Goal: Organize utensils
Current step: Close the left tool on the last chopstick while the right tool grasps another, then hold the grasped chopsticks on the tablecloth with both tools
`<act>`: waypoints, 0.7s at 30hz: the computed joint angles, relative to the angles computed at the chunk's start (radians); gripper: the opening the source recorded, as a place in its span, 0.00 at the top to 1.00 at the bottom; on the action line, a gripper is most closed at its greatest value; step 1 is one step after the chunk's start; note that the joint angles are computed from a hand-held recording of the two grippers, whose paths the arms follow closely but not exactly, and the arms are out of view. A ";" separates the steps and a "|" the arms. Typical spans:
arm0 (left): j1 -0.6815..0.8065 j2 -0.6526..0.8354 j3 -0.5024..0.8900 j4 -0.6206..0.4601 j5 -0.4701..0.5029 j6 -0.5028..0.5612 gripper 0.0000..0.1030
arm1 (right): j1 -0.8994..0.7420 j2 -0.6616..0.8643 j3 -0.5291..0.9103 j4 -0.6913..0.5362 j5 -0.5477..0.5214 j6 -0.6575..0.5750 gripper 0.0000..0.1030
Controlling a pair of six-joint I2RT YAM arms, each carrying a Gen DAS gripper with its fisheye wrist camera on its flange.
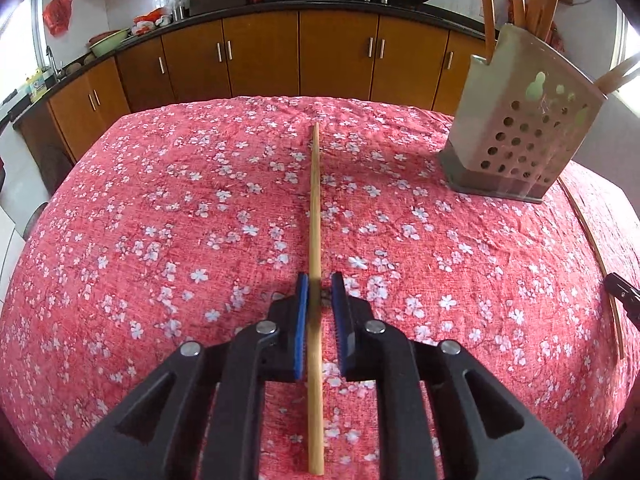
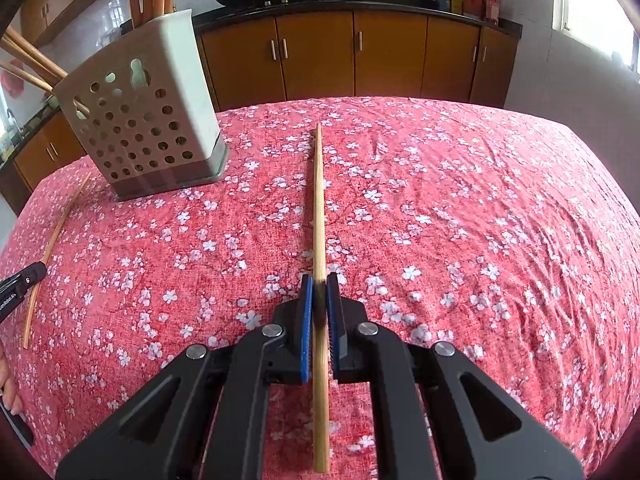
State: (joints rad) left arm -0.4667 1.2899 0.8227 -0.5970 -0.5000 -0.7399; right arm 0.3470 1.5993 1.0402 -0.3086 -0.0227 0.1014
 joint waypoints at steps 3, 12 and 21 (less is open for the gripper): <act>-0.008 0.004 0.004 -0.001 -0.001 -0.003 0.82 | -0.003 0.014 0.010 0.004 -0.011 0.006 0.92; -0.006 -0.014 -0.012 0.015 0.014 -0.015 0.82 | -0.011 0.006 -0.003 0.012 -0.026 0.010 0.92; -0.002 -0.031 -0.019 0.006 0.021 -0.016 0.82 | -0.007 0.005 -0.002 0.010 -0.017 0.010 0.92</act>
State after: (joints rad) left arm -0.4686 1.2586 0.8038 -0.5908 -0.4791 -0.7563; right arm 0.3399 1.6043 1.0384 -0.2987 -0.0402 0.1110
